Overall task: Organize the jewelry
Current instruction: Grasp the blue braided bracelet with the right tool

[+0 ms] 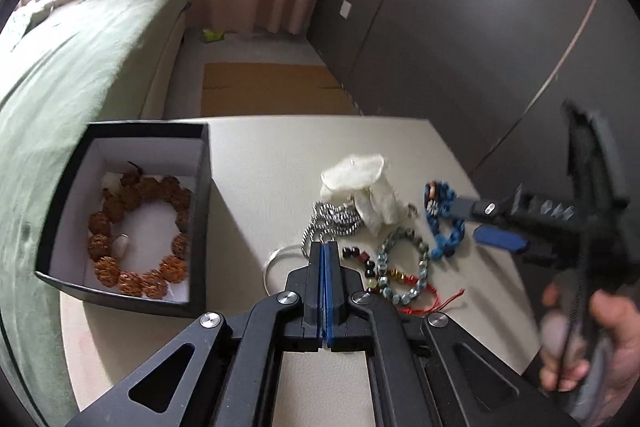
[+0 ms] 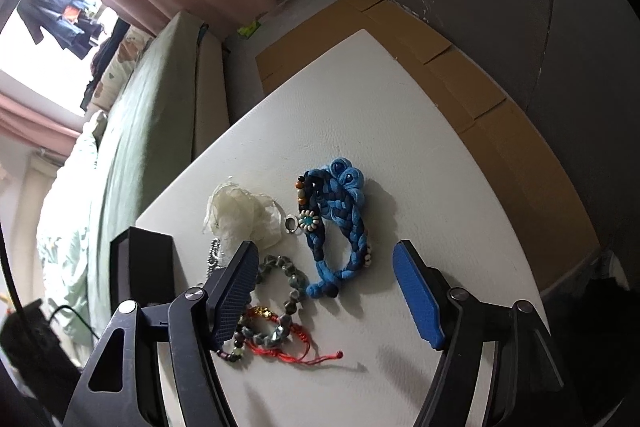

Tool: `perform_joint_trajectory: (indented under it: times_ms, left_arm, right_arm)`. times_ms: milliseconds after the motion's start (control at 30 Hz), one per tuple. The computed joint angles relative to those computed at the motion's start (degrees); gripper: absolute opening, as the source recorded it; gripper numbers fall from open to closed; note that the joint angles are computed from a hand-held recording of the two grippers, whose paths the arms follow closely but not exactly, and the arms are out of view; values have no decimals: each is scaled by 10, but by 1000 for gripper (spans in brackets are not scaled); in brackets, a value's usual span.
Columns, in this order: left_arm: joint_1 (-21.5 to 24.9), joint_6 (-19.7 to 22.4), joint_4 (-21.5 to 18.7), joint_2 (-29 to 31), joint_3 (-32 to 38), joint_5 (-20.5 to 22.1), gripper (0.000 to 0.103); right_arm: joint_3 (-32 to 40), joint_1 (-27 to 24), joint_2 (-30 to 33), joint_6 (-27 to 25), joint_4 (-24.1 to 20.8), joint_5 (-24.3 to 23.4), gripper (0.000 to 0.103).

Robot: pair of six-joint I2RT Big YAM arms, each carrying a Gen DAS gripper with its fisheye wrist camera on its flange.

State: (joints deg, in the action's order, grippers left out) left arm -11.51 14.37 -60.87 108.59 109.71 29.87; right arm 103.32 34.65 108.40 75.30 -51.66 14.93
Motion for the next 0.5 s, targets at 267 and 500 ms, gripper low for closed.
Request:
perform_joint_trajectory:
  times_ms: [267, 500]
  left_arm:
    - [1, 24, -24, 7, 19, 3, 0]
    - [-15, 58, -53, 15, 17, -34, 14]
  right_arm:
    - [54, 0, 37, -24, -65, 19, 10]
    - [22, 7, 8, -33, -42, 32, 10]
